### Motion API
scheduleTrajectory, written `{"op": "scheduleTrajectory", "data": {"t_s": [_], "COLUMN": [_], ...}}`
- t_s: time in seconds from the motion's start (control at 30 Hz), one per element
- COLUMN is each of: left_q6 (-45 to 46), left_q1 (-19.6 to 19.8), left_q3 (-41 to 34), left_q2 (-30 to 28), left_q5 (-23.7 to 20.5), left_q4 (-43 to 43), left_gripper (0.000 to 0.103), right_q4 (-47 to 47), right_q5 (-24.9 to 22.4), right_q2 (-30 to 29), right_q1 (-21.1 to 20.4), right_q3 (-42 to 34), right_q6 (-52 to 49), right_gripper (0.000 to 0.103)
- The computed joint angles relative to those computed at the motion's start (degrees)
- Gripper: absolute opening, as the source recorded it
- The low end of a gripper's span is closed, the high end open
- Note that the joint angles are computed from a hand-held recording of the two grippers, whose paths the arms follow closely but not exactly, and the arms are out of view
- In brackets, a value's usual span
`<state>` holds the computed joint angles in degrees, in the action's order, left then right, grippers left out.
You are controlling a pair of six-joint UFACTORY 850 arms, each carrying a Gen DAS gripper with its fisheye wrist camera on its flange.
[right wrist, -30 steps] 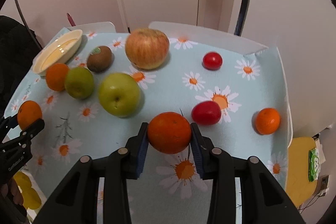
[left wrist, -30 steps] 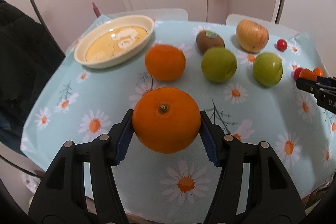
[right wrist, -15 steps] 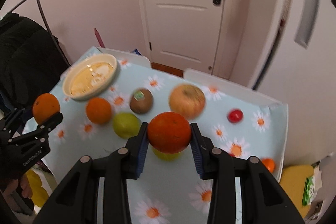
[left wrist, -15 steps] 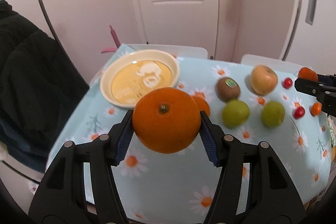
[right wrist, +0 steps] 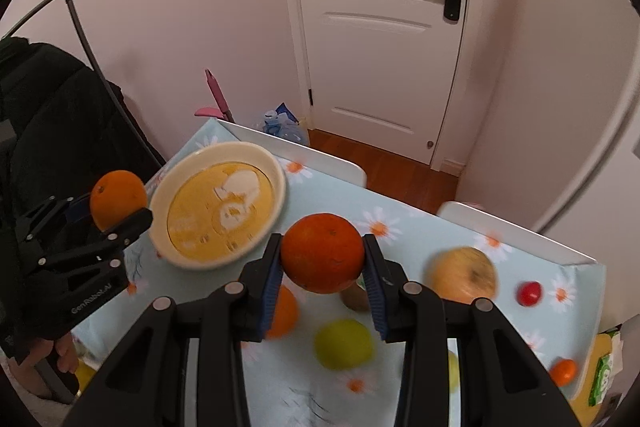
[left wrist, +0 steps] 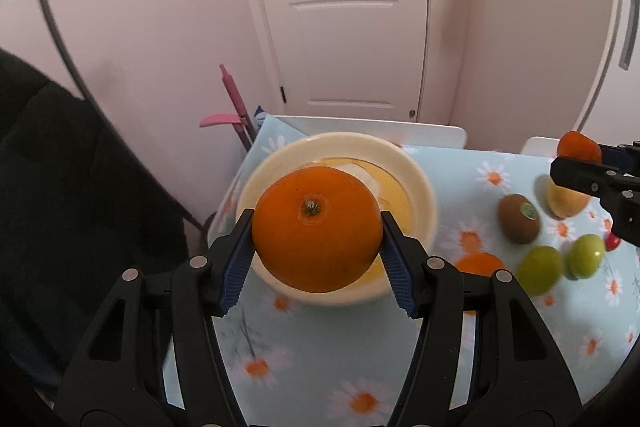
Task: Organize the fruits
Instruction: 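Lower the large orange into the cream bowl and open the left tool while the right tool carries its orange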
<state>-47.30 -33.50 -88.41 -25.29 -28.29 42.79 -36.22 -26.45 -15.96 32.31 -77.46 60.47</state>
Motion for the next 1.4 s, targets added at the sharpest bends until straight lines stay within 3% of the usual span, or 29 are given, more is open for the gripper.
{"op": "scheduleTrajectory", "data": {"t_s": [0.27,0.5,0.67,1.0,1.07,1.1,1.17,1.4], "left_q6": [18.77,32.58,41.21,50.16,50.58,50.17,51.08,48.40], "left_q1": [4.57,6.60,7.23,7.16,7.11,7.07,7.22,7.41], "left_q3": [-7.56,-14.12,-19.63,-25.84,-24.58,-23.78,-21.84,-19.15], "left_q2": [-6.99,-12.90,-17.49,-22.69,-21.92,-21.34,-19.92,-17.34], "left_q5": [3.24,3.14,1.18,-1.13,0.15,1.16,3.63,3.58], "left_q4": [-12.22,-22.89,-29.80,-37.73,-37.91,-37.46,-38.77,-36.61], "left_gripper": [0.064,0.064,0.064,0.065,0.080,0.101,0.103,0.103], "right_q4": [4.08,5.64,6.70,6.49,6.51,6.44,6.59,9.59], "right_q5": [-2.14,-4.65,-6.10,-8.57,-8.77,-8.85,-8.80,-7.38], "right_q2": [-11.14,-17.19,-18.92,-19.13,-18.84,-18.66,-18.54,-18.32], "right_q1": [0.50,0.18,-0.34,-0.83,-1.02,-1.13,-1.32,-2.18], "right_q3": [-13.09,-20.64,-22.63,-22.52,-22.21,-22.05,-22.04,-22.28], "right_q6": [-0.39,0.05,0.85,3.83,4.05,4.08,3.87,-0.95], "right_gripper": [0.035,0.035,0.035,0.035,0.035,0.035,0.035,0.035]}}
